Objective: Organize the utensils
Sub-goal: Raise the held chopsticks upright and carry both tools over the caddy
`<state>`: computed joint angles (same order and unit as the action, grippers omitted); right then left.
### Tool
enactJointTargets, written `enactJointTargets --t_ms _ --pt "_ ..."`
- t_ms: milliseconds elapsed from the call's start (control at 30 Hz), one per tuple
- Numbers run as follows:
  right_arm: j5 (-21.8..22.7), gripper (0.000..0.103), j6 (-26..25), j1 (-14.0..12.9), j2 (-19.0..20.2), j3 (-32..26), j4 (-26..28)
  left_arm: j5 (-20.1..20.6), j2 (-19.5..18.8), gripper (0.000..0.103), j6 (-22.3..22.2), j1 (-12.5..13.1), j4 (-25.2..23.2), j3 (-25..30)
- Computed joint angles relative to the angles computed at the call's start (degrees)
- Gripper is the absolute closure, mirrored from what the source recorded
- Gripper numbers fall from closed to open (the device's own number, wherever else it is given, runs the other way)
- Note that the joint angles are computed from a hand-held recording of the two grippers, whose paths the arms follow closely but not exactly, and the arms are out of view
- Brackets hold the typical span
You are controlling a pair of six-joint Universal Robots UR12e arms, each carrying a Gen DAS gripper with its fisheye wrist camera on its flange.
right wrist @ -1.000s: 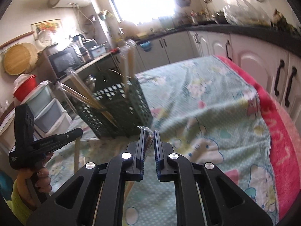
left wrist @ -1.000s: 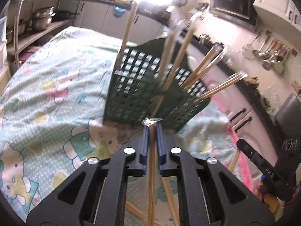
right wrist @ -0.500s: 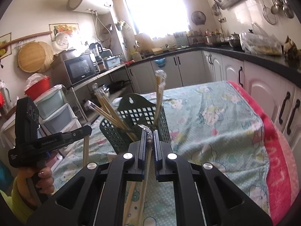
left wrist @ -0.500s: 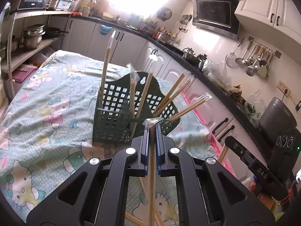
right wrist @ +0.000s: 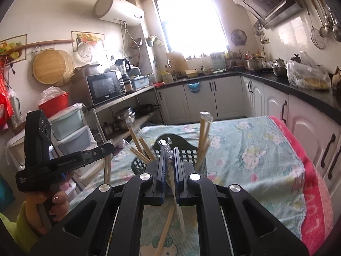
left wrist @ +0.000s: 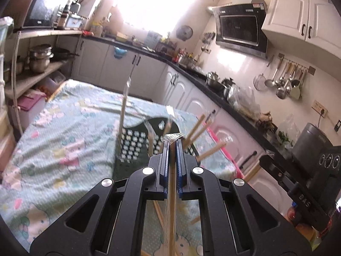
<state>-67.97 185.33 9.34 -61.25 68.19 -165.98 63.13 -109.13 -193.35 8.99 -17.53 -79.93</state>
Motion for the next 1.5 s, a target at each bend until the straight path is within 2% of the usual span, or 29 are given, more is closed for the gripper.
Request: enactJointTargets --t_ms 400,800,1500 --pt "0.5 0.096 -0.1 0.8 1.6 -3.7 -1.5 5.6 -1.6 0.1 -2.3 0.6 4.7 3.7" --pt "0.0 0.096 -0.2 1.2 3.5 -8.1 -1.2 10.5 -3.9 0.1 -2.9 0.5 6.0 8.3" --pt "-3.4 0.096 1.7 1.0 8.5 -18.0 -3.9 18.8 -10.2 0.1 -1.8 -1.8 9.0 18.7"
